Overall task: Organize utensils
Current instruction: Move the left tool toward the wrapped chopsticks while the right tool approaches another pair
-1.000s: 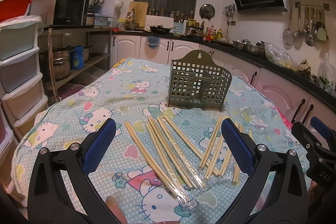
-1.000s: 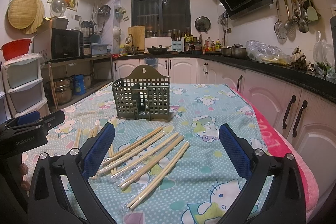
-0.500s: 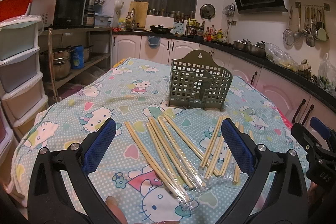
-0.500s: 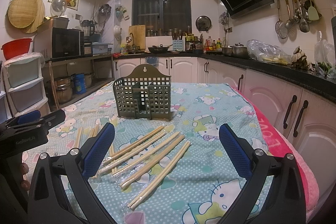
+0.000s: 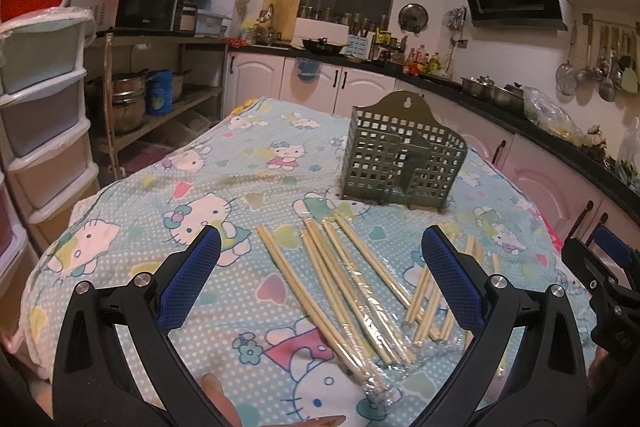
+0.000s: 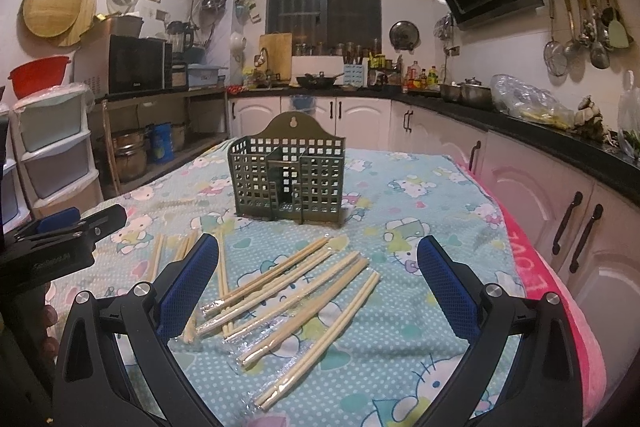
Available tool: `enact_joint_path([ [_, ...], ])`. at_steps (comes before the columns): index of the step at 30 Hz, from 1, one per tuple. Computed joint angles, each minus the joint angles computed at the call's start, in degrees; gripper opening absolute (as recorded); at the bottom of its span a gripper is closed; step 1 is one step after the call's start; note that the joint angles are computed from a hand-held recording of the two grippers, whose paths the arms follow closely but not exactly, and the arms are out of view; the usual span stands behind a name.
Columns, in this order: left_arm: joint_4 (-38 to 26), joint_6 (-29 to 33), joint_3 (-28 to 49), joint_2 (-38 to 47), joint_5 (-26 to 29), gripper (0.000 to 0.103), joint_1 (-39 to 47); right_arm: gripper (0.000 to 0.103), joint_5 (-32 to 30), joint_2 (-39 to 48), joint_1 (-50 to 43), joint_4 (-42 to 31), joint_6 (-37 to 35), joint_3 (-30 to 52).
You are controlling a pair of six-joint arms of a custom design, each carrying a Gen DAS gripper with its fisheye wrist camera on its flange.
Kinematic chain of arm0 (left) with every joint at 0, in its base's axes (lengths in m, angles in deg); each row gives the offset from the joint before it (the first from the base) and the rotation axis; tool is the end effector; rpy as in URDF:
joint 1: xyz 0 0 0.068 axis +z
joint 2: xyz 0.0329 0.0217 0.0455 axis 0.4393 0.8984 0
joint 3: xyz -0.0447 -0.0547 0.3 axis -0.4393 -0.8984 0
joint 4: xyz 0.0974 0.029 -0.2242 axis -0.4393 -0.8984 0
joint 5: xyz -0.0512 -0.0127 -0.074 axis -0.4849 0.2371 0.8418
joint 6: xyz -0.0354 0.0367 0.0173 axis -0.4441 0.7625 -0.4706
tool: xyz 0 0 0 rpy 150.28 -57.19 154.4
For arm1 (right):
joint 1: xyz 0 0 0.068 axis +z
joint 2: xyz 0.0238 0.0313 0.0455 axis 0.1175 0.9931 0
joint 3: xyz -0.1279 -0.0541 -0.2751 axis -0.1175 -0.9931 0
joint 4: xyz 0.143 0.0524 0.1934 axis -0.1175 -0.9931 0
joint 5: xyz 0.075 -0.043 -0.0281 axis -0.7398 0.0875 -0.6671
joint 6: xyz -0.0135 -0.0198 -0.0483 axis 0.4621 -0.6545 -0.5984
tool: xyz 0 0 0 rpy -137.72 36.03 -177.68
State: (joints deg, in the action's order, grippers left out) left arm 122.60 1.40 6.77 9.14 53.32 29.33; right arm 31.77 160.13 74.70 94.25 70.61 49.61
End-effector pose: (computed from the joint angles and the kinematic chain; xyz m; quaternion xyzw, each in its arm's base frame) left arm 0.2124 -0.0022 0.1367 0.0927 0.8364 -0.1576 0.5168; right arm 0.1099 0.1832 0.1396 0.0786 0.8126 -0.0684 0.5734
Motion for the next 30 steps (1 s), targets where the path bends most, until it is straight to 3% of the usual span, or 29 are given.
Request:
enact_joint_path([
  [8, -10.62, 0.63, 6.84, 0.46, 0.32, 0.092, 2.50, 0.097, -11.32, -0.38, -9.88, 8.81, -13.81, 0.89],
  [16, -20.97, 1.43, 14.94, 2.92, -1.79, 0.092, 2.38, 0.097, -23.72, 2.54, -20.53, 10.92, -22.14, 4.84],
  [30, -37.55, 3.34, 28.72, 10.36, 1.55, 0.092, 2.40, 0.097, -34.50, 8.69, -31.83, 11.53, -31.57, 12.46],
])
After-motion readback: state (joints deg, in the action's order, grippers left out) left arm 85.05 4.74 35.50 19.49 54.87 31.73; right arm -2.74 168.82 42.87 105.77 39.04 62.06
